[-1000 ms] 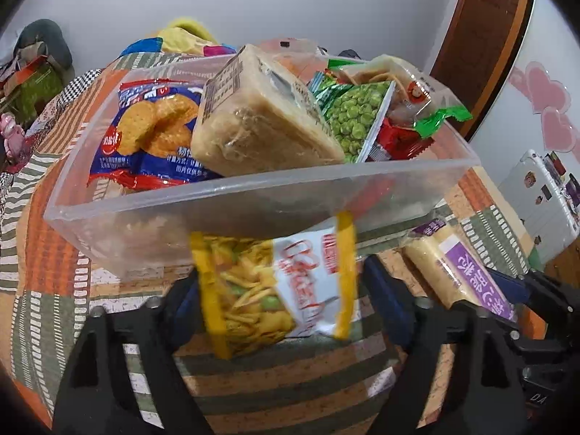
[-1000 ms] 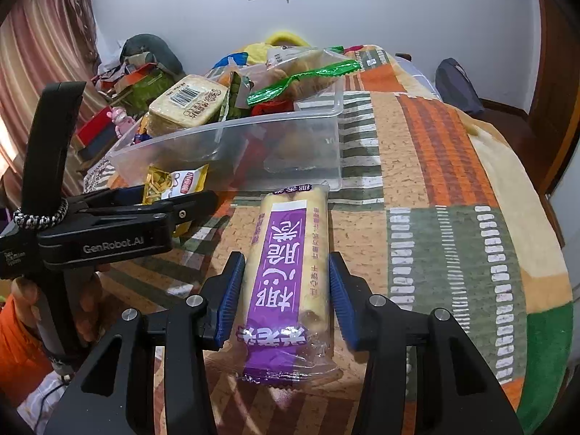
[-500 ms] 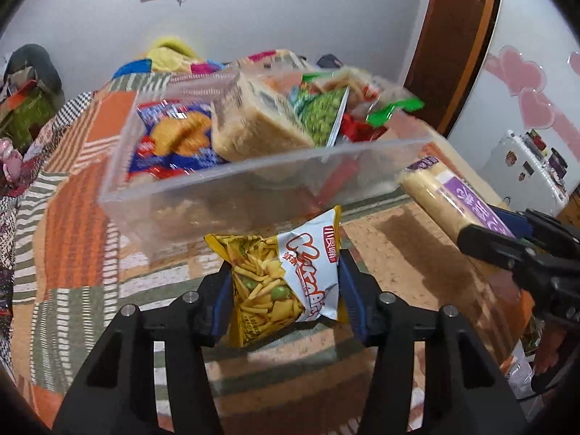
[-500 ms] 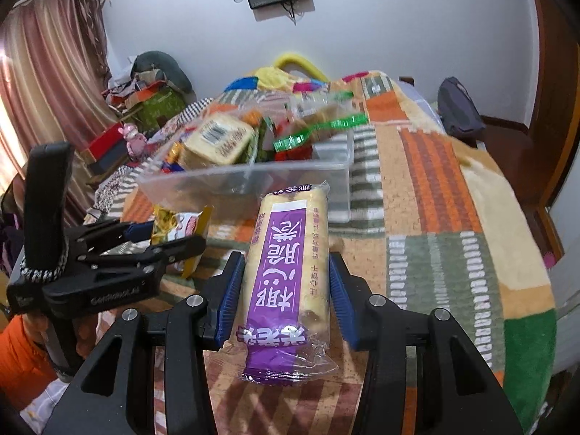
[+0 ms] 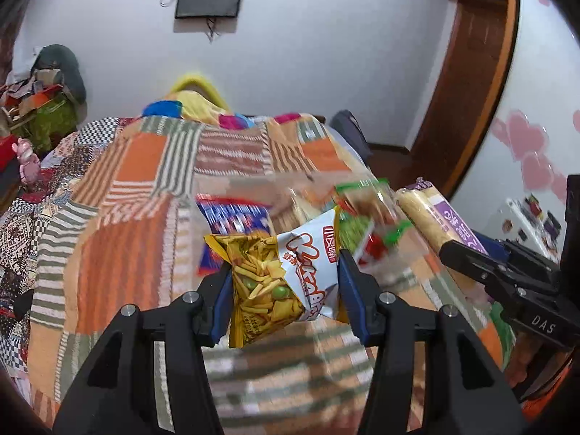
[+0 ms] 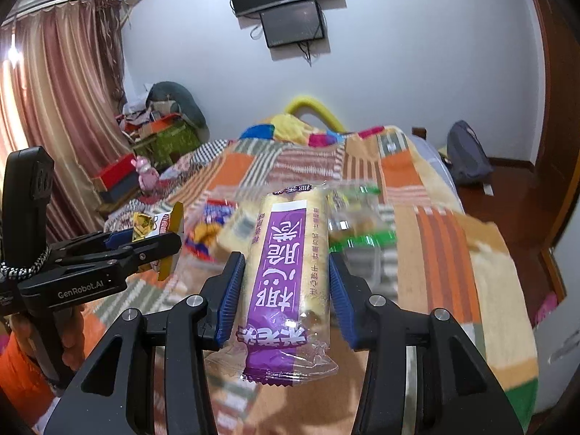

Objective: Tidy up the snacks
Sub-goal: 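Lower the purple roll and yellow snack bag into the box, opening both tools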

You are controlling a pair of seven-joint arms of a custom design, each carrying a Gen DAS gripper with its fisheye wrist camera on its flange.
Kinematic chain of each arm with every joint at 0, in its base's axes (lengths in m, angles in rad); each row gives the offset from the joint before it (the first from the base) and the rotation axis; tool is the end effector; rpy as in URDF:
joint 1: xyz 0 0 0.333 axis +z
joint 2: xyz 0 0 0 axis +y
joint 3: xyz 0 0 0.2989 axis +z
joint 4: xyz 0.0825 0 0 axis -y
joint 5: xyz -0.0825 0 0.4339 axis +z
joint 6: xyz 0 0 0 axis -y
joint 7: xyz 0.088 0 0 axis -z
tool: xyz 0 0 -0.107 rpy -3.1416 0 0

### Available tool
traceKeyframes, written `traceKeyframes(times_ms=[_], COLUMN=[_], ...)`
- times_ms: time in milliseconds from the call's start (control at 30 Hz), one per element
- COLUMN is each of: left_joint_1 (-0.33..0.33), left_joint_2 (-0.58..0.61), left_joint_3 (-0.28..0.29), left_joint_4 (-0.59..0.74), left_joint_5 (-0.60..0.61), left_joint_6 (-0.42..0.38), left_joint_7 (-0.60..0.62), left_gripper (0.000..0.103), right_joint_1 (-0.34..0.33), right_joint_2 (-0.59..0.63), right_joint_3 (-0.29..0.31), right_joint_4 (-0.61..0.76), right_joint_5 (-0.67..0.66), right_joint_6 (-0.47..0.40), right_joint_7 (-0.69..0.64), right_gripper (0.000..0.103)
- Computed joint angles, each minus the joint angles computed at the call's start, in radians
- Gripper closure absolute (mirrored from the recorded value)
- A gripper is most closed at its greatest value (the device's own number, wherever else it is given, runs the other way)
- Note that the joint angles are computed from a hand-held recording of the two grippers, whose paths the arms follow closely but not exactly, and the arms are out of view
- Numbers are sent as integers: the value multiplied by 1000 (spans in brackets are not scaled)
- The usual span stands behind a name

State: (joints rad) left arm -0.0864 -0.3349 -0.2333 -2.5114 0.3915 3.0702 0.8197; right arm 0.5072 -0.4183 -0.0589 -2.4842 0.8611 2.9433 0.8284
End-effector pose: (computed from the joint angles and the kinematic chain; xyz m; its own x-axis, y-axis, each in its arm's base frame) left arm 0.4831 -0.1950 0.4527 -0.0576 -0.9808 0.1864 -0.6433 -0.1063 -0.7582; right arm 0.4753 0.1725 0.4838 0.4795 -0.8548 -0.1986 -0.5908 -0.1472 -0.7933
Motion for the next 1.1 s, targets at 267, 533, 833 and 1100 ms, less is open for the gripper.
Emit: traceKeyframes(times_ms=[267,533,833,1100], left_joint_1=[83,34,-2,2], left_joint_2=[148,274,301,210], left_joint_3=[-24,41,69,58], left_joint_4=[149,247,265,203], left_joint_5=[89,104,28,53], left_joint_6=[-19,-62,-81,-82], left_joint_7=[-73,-55,23,3], left_gripper=[51,50,39,37], right_joint_1=[6,-90,-129,-121], right_joint_2=[162,288,283,193], right_joint_3=[13,97,124,111], right_joint_4=[154,242,232,170], right_joint_5=[65,-19,-113,-133], right_joint_6=[9,-33,-56,-38], right_joint_7=[-58,42,127,135], right_gripper=[60,60,58,48])
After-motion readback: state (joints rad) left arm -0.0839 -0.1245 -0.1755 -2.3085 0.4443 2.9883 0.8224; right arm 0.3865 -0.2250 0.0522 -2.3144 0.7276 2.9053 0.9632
